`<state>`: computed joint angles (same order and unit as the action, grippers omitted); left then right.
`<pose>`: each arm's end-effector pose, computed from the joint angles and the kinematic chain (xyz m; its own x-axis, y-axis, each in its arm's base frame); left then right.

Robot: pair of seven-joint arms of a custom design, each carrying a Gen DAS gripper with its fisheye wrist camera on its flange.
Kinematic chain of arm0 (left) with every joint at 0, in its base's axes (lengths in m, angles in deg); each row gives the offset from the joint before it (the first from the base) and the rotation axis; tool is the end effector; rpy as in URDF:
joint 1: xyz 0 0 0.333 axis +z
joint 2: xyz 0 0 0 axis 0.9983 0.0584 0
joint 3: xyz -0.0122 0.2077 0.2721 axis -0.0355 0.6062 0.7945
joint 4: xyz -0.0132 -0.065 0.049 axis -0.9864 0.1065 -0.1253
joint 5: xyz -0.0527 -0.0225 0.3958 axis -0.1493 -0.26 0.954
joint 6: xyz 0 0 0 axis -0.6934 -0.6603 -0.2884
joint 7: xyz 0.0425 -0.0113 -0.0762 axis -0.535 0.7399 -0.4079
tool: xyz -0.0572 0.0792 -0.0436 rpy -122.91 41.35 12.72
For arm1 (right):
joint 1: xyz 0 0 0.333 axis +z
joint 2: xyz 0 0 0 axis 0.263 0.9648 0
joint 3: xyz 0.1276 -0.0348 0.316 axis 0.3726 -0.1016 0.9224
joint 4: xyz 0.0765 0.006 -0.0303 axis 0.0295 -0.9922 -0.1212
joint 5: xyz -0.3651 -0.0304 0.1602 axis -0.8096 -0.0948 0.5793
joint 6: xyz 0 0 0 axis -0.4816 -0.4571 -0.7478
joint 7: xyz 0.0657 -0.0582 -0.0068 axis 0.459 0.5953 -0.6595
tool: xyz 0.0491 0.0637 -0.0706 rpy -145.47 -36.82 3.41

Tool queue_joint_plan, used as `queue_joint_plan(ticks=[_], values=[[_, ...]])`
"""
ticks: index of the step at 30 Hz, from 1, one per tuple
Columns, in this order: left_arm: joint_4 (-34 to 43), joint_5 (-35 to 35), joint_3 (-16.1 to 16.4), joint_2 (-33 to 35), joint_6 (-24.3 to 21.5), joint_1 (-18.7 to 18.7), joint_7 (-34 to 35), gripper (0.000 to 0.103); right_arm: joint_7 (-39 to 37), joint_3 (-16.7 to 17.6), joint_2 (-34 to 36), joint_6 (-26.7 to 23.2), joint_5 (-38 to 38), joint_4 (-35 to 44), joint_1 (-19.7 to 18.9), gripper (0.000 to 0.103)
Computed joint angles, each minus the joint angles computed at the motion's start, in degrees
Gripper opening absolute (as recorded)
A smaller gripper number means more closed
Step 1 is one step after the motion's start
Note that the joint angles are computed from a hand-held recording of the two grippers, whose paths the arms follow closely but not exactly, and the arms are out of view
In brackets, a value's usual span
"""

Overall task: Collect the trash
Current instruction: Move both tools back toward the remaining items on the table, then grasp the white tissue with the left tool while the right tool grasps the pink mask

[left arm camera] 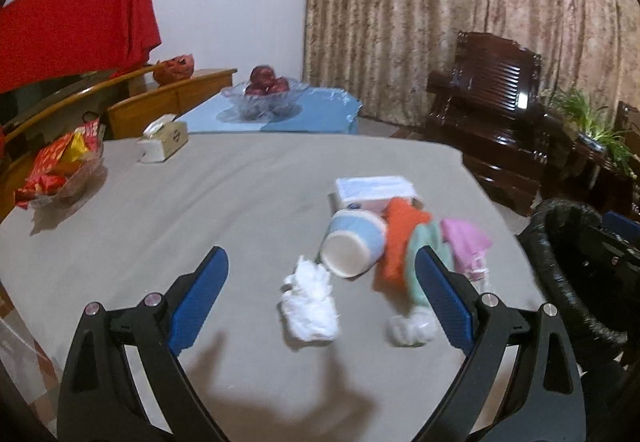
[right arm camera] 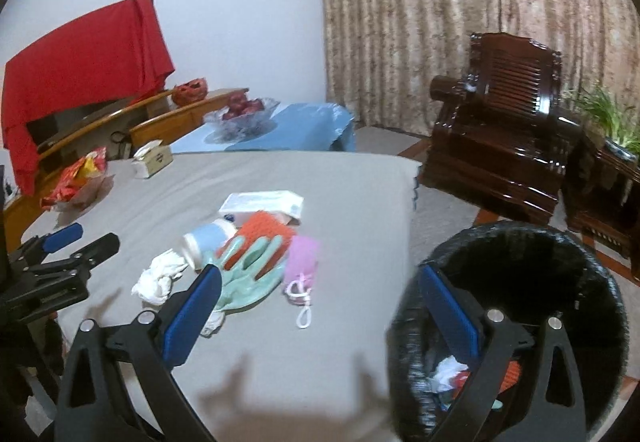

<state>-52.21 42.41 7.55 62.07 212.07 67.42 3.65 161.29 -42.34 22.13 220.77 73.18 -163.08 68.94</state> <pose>0.6104 -0.2917 0.3384 0.1785 -0.9839 0.0128 -0.5549 -0.1114 -0.8244 0.6420 0.4469 0.3624 0.3363 -0.9363 -0.1009 -0.5378 -0.1030 -0.8368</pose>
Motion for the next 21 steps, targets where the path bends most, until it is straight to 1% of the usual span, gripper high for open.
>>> queue_joint_plan(ticks=[5,9,12,14,17,18,19,21], values=[[1.22,-2.99,0.44,2.76,1.26,0.81,2.28,0.092,-0.86,3.51,2.11,-1.77,-1.39,3.78,-2.48,0.094],[3.03,-6.02,1.59,5.6,3.0,0.85,4.12,0.091,-0.61,6.49,4.62,-4.99,-3.64,8.5,-5.19,0.089],[4.55,-8.88,2.39,7.55,4.65,0.85,6.58,0.083,0.27,7.97,6.34,-6.75,-5.51,11.51,-6.84,0.086],[5.53,-11.12,3.01,8.83,5.53,0.69,8.59,0.082,0.9,8.92,7.62,-8.17,-6.75,13.75,-7.88,0.084],[6.46,-14.34,3.94,10.35,7.05,0.37,11.05,0.072,2.59,9.46,10.06,-10.84,-8.63,17.72,-8.98,0.082],[6.89,-16.45,3.82,11.01,7.72,0.65,12.91,0.065,3.18,9.78,10.85,-11.94,-9.26,19.09,-9.43,0.079],[7.09,-18.06,3.94,11.44,8.38,0.75,14.2,0.055,3.64,10.25,11.55,-12.85,-9.89,20.38,-9.95,0.078],[7.44,-21.6,3.97,12.35,9.62,1.12,16.93,0.043,4.66,10.8,13.33,-15.12,-11.3,23.43,-10.79,0.072]])
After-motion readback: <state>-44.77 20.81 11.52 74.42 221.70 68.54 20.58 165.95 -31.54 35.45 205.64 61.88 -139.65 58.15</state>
